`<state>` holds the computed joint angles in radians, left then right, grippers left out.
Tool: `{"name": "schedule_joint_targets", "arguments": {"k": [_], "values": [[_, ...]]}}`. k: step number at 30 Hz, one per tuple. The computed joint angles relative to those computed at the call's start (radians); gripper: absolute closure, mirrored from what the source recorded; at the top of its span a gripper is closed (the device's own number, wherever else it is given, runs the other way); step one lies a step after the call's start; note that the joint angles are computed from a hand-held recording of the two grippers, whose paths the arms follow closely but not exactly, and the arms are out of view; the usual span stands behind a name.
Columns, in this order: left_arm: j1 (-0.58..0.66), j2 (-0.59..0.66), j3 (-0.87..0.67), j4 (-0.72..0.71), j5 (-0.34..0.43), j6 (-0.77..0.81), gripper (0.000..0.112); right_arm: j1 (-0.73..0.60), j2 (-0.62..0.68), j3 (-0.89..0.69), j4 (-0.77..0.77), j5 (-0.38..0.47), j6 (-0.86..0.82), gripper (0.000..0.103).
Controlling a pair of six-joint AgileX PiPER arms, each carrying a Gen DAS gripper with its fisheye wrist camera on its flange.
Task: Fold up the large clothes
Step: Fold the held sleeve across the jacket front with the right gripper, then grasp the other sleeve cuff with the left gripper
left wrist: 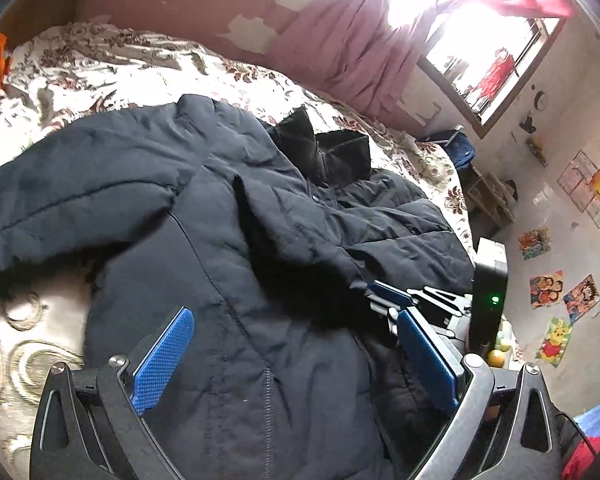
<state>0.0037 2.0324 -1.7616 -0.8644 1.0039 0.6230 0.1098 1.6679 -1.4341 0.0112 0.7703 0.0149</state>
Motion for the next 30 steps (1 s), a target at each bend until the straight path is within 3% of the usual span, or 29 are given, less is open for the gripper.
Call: {"name": "schedule_joint_targets", "arguments": {"k": [6, 10, 12, 14, 18, 19, 20, 23, 27, 30], "values": [[-0.042, 0.103, -0.11, 0.001, 0.028, -0.093, 0.011, -0.086, -0.204, 0.223, 0.061, -0.065, -0.026, 0.047], [-0.116, 0.168, -0.217, 0.091, -0.011, -0.215, 0.011, -0.194, -0.324, 0.366, 0.165, -0.107, -0.091, 0.047], [-0.151, 0.215, -0.302, 0.169, -0.013, -0.317, 0.023, -0.238, -0.345, 0.387, 0.216, -0.115, -0.126, 0.047], [-0.196, 0.276, -0.427, 0.316, 0.014, -0.476, 0.049, -0.259, -0.355, 0.399, 0.232, -0.129, -0.139, 0.047], [-0.254, 0.321, -0.525, 0.536, 0.013, -0.647, 0.083, -0.204, -0.359, 0.412, 0.02, -0.186, -0.011, 0.047], [-0.262, 0.314, -0.513, 0.572, -0.008, -0.661, 0.099, -0.195, -0.358, 0.409, -0.026, -0.198, 0.021, 0.047], [-0.265, 0.305, -0.498, 0.588, -0.029, -0.662, 0.102, -0.19, -0.359, 0.399, -0.057, -0.203, 0.046, 0.047], [-0.256, 0.24, -0.393, 0.563, -0.139, -0.618, 0.106, -0.192, -0.337, 0.341, -0.106, -0.214, 0.1, 0.047], [-0.27, 0.109, -0.214, 0.667, -0.373, -0.605, 0.107, -0.211, -0.252, 0.229, -0.062, -0.244, 0.065, 0.047], [-0.275, 0.072, -0.168, 0.8, -0.445, -0.673, 0.107, -0.19, -0.113, 0.089, -0.044, -0.214, 0.051, 0.059]]}}
